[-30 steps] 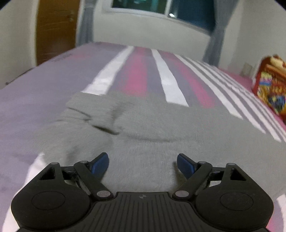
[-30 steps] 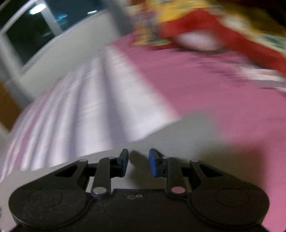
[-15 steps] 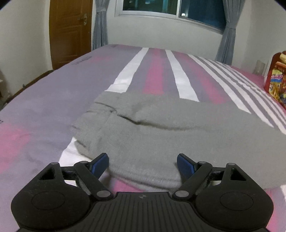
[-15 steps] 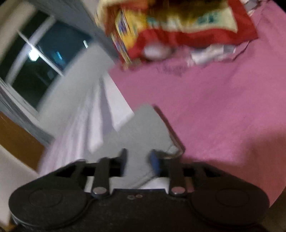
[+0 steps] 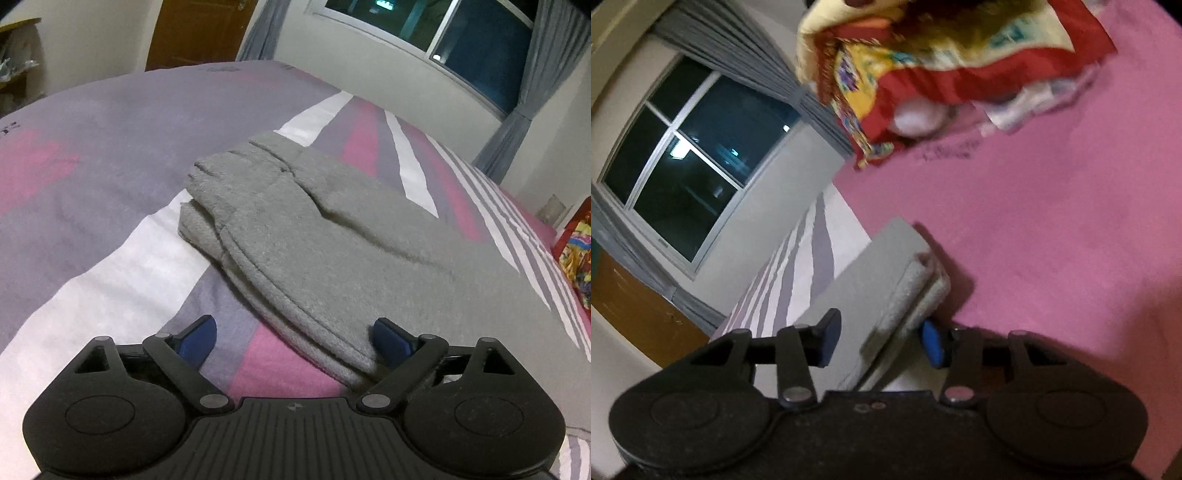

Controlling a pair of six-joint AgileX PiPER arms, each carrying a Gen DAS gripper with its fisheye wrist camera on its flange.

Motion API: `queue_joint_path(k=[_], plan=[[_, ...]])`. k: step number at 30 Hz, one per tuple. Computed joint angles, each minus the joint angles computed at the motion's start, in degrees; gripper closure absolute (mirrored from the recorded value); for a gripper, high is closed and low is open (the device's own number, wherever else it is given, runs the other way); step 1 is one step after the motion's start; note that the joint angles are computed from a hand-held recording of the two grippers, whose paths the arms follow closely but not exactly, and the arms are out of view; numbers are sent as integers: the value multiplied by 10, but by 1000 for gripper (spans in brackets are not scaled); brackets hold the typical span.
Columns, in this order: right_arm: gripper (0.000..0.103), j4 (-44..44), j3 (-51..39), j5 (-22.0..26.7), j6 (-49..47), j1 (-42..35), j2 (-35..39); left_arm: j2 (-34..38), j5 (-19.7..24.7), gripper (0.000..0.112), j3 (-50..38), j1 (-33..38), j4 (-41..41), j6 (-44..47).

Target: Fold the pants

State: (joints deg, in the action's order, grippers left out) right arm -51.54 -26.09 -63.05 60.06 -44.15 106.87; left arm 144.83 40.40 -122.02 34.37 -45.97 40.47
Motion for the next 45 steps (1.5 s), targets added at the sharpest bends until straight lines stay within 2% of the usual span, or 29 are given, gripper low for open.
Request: queue_joint_path(k=[2,3,4,6,7,8,9,11,14,18,20,21,23,24,25,26,27,30,38,45], plan=[[92,-36,-37,48,47,11,-11,2,0,21,-1,-1,-3,3],[93,-42,-44,82,52,21,-28,0,2,21,0,1,-2,5],[93,-53,-45,92,55,20,-49,0,6,21,-4,1,3,2],[94,-58,-30,76,48,7,-84,4,10,20,-13,-1,12,0],[93,-70,-37,95,34,3,-80,8,13,19,-22,-2,18,-3],[93,-81,-57,137,42,11,-54,11,12,18,-27,-3,23,-5],[96,-102,-78,157,74,13,-20,12,11,18,-30,-5,28,-9],[91,-109,-84,160,106,13,-22,9,6,18,-27,-7,34,-16],[91,-66,-70,191,82,41,-47,8,-2,17,-14,-3,7,15],[93,-89,-77,180,127,27,-35,6,-11,17,-4,-3,-5,33],[91,-101,-84,190,153,29,-43,8,-6,17,-8,-2,-4,36],[91,-99,-80,184,153,29,-52,8,-3,17,-9,-1,-7,41],[91,-70,-54,140,117,17,-73,5,-5,17,1,3,-21,59],[91,-54,-52,147,98,23,-76,4,-8,16,7,3,-31,71],[91,-58,-67,177,101,31,-57,2,-13,16,15,4,-40,82],[94,-67,-86,203,127,40,-27,-1,-19,16,26,5,-54,99],[94,-79,-95,205,156,37,-20,-4,-23,16,33,6,-66,111],[90,-61,-98,267,157,72,-53,-4,-28,15,46,9,-95,145],[91,-113,-123,317,249,86,-68,-5,-39,12,69,14,-155,217],[84,-149,-145,423,329,145,-103,-6,-36,9,69,14,-155,220]])
